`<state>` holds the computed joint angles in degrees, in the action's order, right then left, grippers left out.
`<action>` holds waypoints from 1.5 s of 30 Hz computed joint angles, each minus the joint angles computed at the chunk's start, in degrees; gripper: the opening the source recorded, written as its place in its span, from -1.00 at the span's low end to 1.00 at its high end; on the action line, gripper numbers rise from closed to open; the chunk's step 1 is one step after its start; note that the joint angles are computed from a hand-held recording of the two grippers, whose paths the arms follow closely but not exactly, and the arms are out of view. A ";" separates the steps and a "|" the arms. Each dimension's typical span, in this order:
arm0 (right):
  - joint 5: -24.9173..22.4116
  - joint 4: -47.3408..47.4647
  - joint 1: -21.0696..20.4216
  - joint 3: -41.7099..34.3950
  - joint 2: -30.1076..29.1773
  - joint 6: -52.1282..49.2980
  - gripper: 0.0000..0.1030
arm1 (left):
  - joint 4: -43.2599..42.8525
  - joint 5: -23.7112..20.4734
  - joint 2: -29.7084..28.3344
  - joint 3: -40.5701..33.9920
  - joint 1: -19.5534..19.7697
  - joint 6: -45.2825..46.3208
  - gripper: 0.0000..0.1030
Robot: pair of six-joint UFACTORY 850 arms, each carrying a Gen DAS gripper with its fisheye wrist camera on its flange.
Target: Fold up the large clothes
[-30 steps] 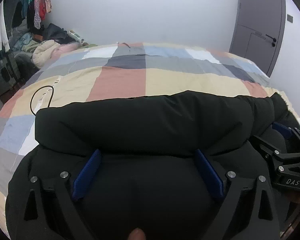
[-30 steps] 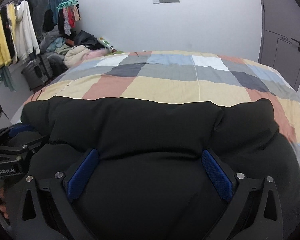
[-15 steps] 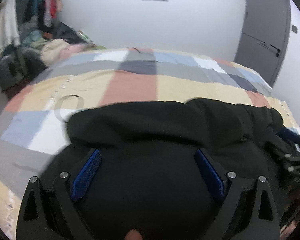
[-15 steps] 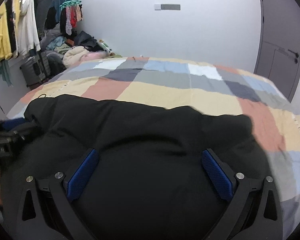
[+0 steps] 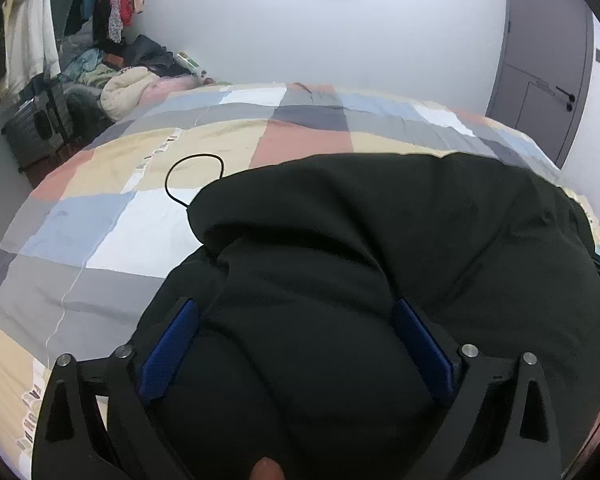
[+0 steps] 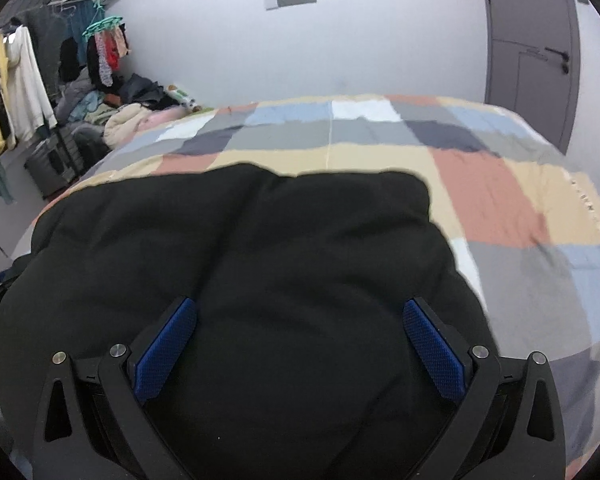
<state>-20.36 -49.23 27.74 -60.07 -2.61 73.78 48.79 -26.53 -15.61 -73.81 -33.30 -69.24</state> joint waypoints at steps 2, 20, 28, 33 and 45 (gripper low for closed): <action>0.12 -1.97 0.36 0.29 -0.36 2.07 1.00 | -0.03 0.58 -0.28 -0.05 0.05 -0.23 0.97; -2.68 -4.23 1.51 -0.41 -1.01 4.43 1.00 | -6.77 2.59 -0.37 -0.19 1.07 3.91 0.99; -8.19 1.07 3.82 -5.84 3.14 -0.83 1.00 | -7.21 -2.19 5.93 -1.51 -2.60 4.06 0.99; -13.63 1.20 7.76 -11.24 6.17 -3.74 1.00 | -3.43 -8.48 11.16 -3.01 -6.91 1.65 0.99; -27.83 -1.75 20.49 -20.71 11.41 -3.75 1.00 | -0.65 -28.66 16.62 -9.64 -18.66 1.33 0.99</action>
<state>-48.19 -50.98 48.24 -80.78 8.80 70.03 48.14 -55.20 1.01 -83.45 -51.96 -67.91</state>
